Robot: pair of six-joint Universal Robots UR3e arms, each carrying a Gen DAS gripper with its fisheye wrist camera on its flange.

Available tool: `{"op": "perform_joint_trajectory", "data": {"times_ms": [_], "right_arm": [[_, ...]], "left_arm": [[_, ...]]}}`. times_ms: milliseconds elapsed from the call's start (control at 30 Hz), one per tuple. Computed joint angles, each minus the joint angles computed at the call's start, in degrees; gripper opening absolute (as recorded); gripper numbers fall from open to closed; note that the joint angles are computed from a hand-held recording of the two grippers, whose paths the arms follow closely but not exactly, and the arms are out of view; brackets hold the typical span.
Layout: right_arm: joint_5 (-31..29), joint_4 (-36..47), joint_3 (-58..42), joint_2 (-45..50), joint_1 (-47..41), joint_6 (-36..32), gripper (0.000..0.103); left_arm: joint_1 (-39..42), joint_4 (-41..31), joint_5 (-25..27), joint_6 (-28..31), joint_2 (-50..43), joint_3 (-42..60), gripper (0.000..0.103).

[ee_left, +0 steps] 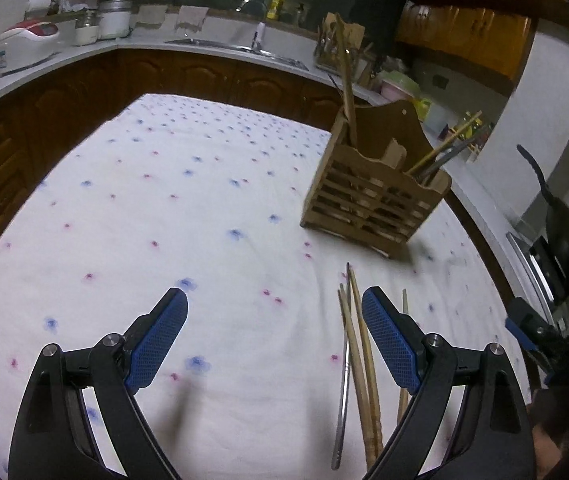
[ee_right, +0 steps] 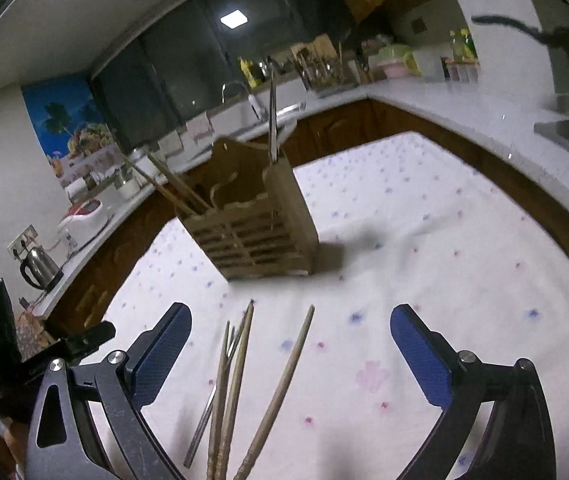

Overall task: Organize utensils
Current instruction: 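Grasp a wooden chopstick with the left tool while the right tool grasps another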

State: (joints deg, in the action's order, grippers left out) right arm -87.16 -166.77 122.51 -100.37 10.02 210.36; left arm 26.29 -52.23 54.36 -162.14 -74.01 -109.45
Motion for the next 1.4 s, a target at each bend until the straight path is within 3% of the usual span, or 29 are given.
{"op": "perform_joint_trajectory", "data": {"times_ms": [133,267,433,600,700,833,1033,1267,1400], "right_arm": [[1.88,0.75,0.68,0.33,-1.32,0.22,0.089],[2.47,2.12,0.48,0.91,-2.12,0.01,0.072],[4.33,3.56,0.54,1.65,-3.74,-0.49,0.059],[5.26,4.58,0.37,2.49,-4.58,-0.82,0.051],[5.71,4.8,0.18,3.22,-4.98,-0.86,0.048],[5.97,4.88,-1.59,6.19,-4.23,-1.18,0.048],[5.63,7.78,-7.75,13.6,-1.45,-2.91,0.037],[-0.82,13.26,-18.86,23.52,3.19,-6.34,0.036],[-5.71,18.3,-25.54,27.39,6.07,-8.45,0.036]], "left_arm": [[-3.55,-0.54,1.38,-0.08,-3.78,2.27,0.09],[-9.41,-0.52,5.0,-0.62,-9.71,6.27,0.078],[-17.05,-1.32,10.49,-2.06,-19.69,13.45,0.053],[-19.76,-3.7,10.47,-2.87,-26.55,19.12,0.031],[-20.45,-4.95,10.09,-0.79,-27.73,20.71,0.009],[-20.32,-5.0,11.4,1.97,-26.84,19.75,0.005],[-14.06,-8.19,9.07,6.33,-22.05,15.72,0.005],[-9.56,-10.33,8.35,7.97,-20.69,14.17,0.006],[-11.33,-9.1,9.5,6.49,-21.32,14.63,0.013]]}}
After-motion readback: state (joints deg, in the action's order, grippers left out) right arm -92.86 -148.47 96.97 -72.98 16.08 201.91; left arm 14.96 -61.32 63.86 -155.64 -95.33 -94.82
